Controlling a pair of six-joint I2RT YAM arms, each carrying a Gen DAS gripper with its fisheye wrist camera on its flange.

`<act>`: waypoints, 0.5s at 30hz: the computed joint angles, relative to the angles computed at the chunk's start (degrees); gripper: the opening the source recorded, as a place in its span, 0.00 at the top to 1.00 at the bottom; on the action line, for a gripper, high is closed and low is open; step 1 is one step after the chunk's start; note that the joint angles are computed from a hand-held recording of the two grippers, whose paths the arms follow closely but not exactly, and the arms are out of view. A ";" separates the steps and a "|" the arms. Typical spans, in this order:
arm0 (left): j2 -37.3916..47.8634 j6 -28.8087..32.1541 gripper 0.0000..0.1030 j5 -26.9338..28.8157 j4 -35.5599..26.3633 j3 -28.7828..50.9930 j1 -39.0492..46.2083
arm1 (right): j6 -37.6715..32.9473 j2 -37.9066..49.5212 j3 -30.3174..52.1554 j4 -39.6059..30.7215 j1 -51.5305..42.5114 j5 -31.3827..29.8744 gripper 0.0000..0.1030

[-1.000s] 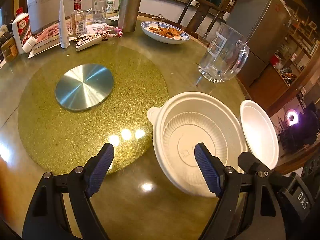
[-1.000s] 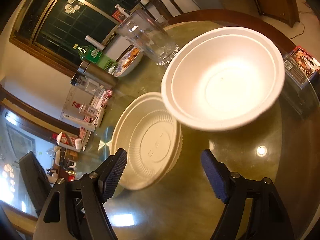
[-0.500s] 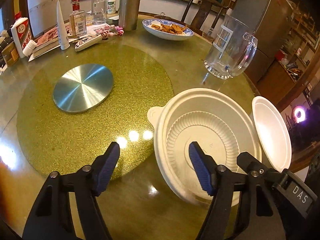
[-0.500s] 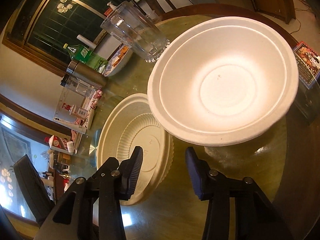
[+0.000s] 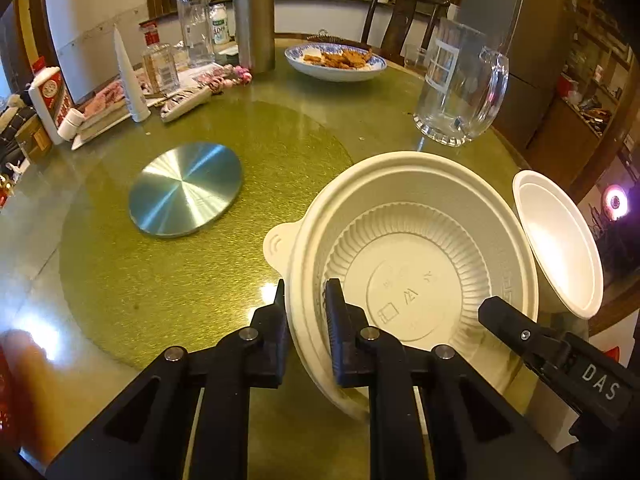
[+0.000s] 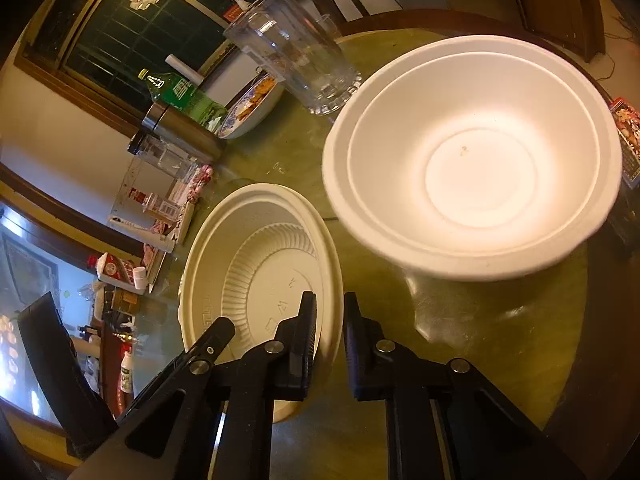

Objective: Organize plates and bowls
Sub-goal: 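Grip the rim of the second beige bowl with both tools and lift, then carry the second beige bowl with both tools toward the bowl stack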

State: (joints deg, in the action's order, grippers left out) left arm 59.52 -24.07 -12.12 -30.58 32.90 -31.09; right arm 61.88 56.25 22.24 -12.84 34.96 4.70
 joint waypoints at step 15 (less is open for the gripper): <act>-21.34 4.46 0.86 3.73 -14.14 -3.52 9.84 | 7.52 0.33 5.98 -6.90 20.12 14.36 0.90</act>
State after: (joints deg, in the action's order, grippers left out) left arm 38.18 -19.61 -8.40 -44.72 29.38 -21.25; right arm 69.40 56.58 28.22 -19.75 55.07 19.06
